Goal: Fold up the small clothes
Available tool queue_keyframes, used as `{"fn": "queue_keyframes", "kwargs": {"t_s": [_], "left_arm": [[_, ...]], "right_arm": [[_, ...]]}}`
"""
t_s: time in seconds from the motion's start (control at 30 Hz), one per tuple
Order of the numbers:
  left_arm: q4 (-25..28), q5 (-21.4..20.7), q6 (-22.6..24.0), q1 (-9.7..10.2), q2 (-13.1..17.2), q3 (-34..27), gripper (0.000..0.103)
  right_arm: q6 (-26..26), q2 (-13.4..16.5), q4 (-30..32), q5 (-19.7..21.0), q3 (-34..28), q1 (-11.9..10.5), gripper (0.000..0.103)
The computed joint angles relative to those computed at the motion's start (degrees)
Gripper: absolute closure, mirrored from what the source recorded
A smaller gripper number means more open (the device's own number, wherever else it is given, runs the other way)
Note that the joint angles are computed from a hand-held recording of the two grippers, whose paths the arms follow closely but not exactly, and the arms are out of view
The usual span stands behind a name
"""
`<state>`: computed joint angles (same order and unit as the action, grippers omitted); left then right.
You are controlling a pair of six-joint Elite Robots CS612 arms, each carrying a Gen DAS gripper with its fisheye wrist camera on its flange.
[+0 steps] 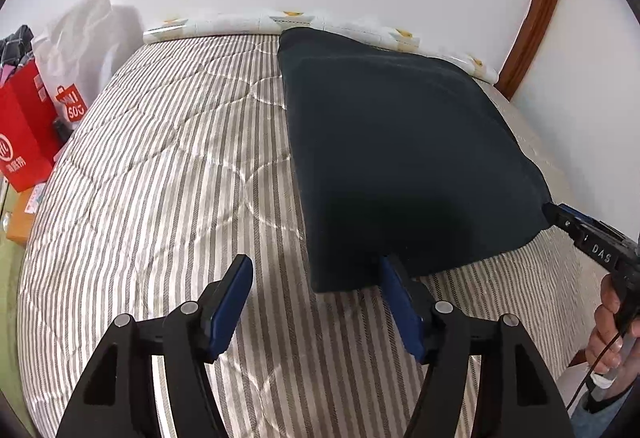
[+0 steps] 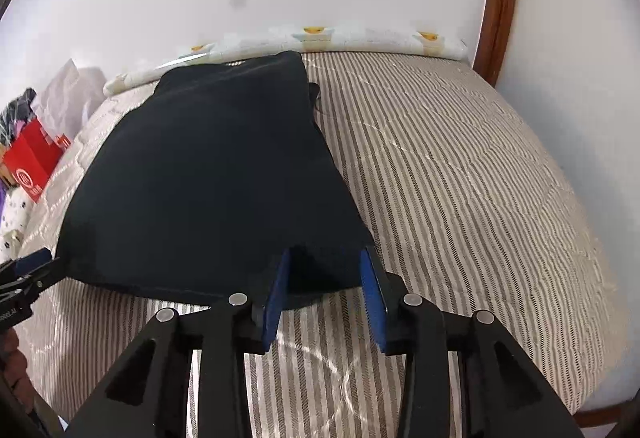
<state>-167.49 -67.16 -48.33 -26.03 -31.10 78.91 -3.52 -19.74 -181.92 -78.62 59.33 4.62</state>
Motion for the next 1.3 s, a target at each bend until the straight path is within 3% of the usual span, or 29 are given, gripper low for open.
{"fn": "queue_keyframes", "kwargs": {"t_s": [0.27, 0.4, 0.5, 0.6, 0.67, 0.83, 0.97, 1.3], "left_arm": [[1.13, 3.18, 0.14, -1.81, -2.19, 2.37, 0.038], [-0.20, 4.83, -0.77, -2.99, -3.59, 4.32, 0.030], [-1.94, 6.87, -0.89, -4.14, -5.15, 6.43, 0.024], [-3.21, 10.74, -1.14, -5.53, -6.66, 8.30, 0.017], [-3.59, 12.84, -1.40, -6.36, -7.54, 9.25, 0.015], [-3.33, 17.35, -1.37, -8.45, -9.36, 10.98, 0.009], [-3.44, 19.70, -2.22, -9.70, -10.26, 12.06, 0.009], [-3.27, 22.44, -3.30, -11.34, -10.82, 12.44, 0.009]], "right_arm": [[-0.71, -3.04, -2.29, -1.89, 5.93, 0.38, 0.064], [0.73, -5.18, -6.07, -4.84, 10.34, 0.58, 0.059], [0.63, -7.40, -10.35, -5.75, 14.95, 0.48, 0.049], [1.07, -9.40, -14.74, -4.16, 19.36, -0.11, 0.034], [1.54, -10.50, -16.21, -4.30, 21.53, -0.30, 0.016], [2.27, -12.04, -23.25, -5.62, 26.03, -0.56, 0.006], [3.42, -13.27, -27.89, -5.25, 29.42, -0.99, 0.001], [2.00, -15.20, -32.67, -6.27, 33.90, -0.96, 0.000]]}}
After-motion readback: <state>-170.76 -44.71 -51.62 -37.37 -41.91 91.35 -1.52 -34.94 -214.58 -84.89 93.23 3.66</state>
